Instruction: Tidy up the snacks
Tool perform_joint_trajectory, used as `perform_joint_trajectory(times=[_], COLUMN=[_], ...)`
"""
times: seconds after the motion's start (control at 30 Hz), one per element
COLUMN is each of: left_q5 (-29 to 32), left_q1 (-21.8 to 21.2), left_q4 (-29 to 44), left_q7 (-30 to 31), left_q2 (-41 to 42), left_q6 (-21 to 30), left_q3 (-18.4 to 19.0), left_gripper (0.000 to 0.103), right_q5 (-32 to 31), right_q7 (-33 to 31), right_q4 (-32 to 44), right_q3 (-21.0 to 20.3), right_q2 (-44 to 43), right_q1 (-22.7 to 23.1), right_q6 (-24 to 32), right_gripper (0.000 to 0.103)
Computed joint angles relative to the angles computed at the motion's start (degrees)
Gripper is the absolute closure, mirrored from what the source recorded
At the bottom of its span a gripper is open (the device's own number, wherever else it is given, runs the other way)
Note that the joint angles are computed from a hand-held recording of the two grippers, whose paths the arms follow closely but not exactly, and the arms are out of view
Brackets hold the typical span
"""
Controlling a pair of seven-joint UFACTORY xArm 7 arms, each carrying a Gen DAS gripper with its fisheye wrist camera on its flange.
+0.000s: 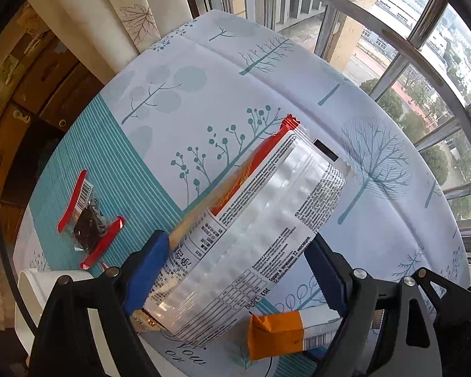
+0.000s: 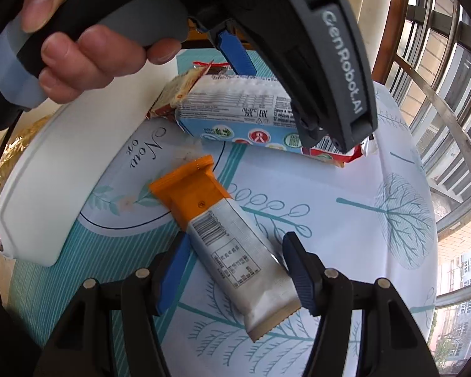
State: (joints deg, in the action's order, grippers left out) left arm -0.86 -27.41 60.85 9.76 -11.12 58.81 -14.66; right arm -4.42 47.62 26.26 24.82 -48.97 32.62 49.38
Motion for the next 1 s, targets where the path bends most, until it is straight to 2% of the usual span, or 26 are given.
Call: perform_joint_trajectory(times=[0.23,0.37,0.53,0.67,1.0], left_q5=[0.97,1.75,2.15,0.64,-5.90], left_q1=[-0.20,-0.41,-0.72,-0.78,0.56], left_q4=[1.56,1.68,1.57,1.48,-0.01], left_q7=[-2.85,-4.35,-7.11,-6.73,-5.42], left_q2=[3.15,3.83,3.61,2.45,-4.12], left_q6=[0.89,0.93,1.87,4.44,13.20], left_q3=[-0.38,-0.46,-0.65,-0.17,1.66], left_gripper=[0.017,0.018,0.029,0.037,0.042], right_q5=[2.04,3.35,6.30,8.99,14.35], right_q7=[-0.47,1.57,3.68,5.14,11.23], right_q4=[0.25,0.43,0.78,-0.11,3.55], right_q3=[-1.48,-1.21,-2.40,-3.97,-3.74], right_q2=[-1.36,-3.66,-4.80,-8.25,-11.84], right_q1=[0.97,0.59,0.12,0.46,-1.82], right_q6=[2.77,5.46,7.37,8.96,16.77], right_gripper=[0.057,0.064,0.066,0.067,0.068])
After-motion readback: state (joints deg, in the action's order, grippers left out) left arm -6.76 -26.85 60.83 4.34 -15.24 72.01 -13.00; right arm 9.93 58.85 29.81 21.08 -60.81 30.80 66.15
